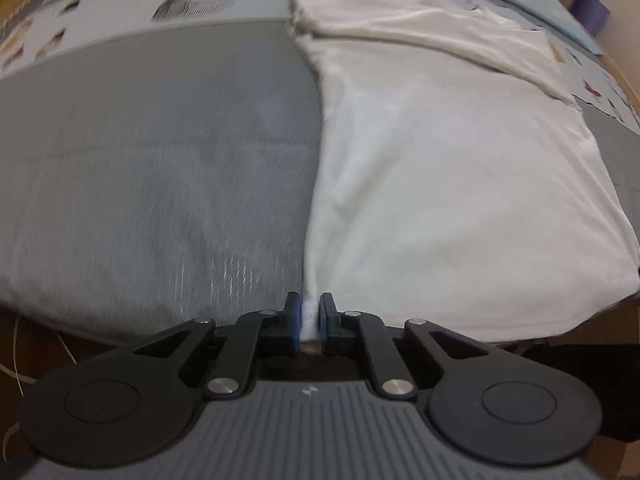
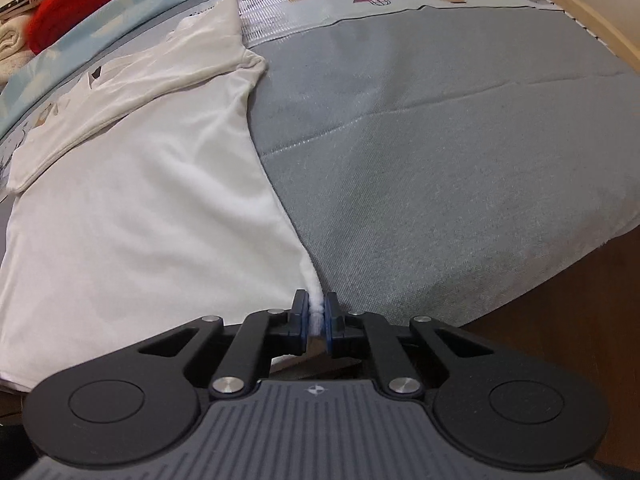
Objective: Fold small clothes
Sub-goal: 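Grasp the shirt hem with both tools, pinching it at two points, then lift the hem with both tools and fold it up toward the collar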
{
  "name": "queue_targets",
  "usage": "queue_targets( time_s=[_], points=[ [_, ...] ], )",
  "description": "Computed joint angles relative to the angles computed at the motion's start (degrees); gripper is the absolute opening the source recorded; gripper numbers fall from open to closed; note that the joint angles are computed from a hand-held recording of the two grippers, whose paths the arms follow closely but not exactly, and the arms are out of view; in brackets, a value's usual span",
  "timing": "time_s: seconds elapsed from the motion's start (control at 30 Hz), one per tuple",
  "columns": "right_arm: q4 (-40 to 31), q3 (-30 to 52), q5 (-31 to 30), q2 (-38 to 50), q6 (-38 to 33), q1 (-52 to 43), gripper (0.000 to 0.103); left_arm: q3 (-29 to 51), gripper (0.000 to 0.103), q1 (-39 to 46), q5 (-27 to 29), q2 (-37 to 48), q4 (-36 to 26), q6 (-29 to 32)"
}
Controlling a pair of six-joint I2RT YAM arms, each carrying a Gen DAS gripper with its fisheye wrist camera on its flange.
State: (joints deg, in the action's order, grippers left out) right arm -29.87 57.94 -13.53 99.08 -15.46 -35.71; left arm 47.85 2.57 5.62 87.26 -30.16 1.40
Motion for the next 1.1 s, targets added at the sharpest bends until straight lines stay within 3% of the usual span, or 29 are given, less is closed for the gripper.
queue_targets(
  time_s=[0.13,0.3,0.43,0.57,0.73,0.93,1.1],
  points=[
    [-0.56,-0.07,2.61,1.06,0.74,1.1,0.018,0.69,0.012,1.02,0.8,0.93,-0.25,-0.47],
    [0.37,-0.48,3.22,1.54,1.02,1.92,0.018,0.79,0.009,0.92,0.77,0.8,-0.59,0.67],
    [2.53,-2.08,2.61,-0.18,0.67,2.52,0.008,-0.08,0.006,-0.01,-0.1,-1.58,0.61,1.4],
    [2.05,-2.68,-1.28,-5.42,0.18,1.36,0.007,-0.98,0.005,-1.41,-0.15,-7.95,0.21,6.55],
    [-1.87,1.53,-10.77,-11.27,-2.0,-2.71,0.006,2.57,0.005,1.05,3.62,-15.77,-4.61,10.58],
    [-16.56,10.72,-24.91,-15.89,-10.14,-13.42,0.006,9.54,0.005,5.88,10.27,-27.14,-18.13,16.37],
    [-42.3,23.72,-37.41,-14.64,-30.02,-28.49,0.006,21.77,0.005,21.3,22.98,-30.42,-39.13,27.13]
  ],
)
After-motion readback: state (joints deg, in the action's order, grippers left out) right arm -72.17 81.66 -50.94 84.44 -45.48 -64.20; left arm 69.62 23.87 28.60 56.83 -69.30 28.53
